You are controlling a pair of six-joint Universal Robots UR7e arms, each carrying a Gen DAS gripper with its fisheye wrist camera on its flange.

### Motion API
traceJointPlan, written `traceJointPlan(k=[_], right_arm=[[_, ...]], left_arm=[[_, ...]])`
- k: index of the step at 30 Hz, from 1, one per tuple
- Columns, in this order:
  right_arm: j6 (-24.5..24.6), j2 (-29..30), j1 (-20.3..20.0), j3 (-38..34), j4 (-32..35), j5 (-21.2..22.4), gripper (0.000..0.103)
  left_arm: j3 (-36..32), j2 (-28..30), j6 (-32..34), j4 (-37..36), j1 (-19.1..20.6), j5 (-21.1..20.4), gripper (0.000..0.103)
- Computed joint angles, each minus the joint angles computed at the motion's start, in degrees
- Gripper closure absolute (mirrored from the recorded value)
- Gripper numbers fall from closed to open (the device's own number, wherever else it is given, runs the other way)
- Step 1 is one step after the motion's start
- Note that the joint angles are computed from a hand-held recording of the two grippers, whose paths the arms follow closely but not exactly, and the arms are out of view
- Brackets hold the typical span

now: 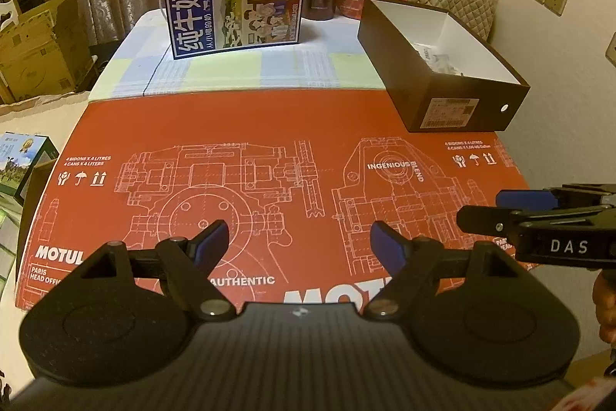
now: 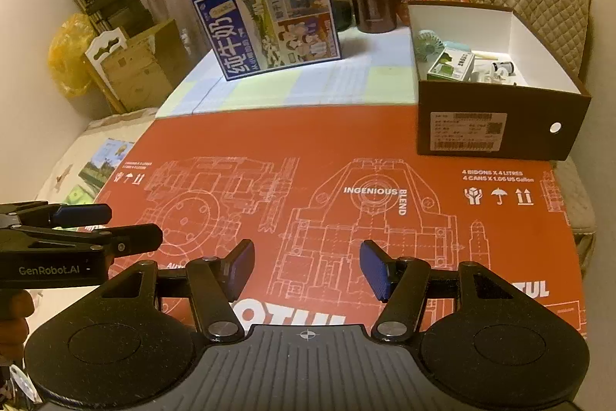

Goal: Organize rigid objects

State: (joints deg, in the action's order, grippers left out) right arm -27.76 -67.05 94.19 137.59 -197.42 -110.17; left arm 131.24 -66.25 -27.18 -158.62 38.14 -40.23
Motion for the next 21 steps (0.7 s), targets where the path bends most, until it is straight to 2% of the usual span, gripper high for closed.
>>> traceJointPlan(k=[21], right_arm=[[0.2,2.1,1.6,0.3,-1.3,-0.7,0.045]], left_arm=[[2.0,-2.5,-1.0,0.8,-0.5,0.5,0.025]])
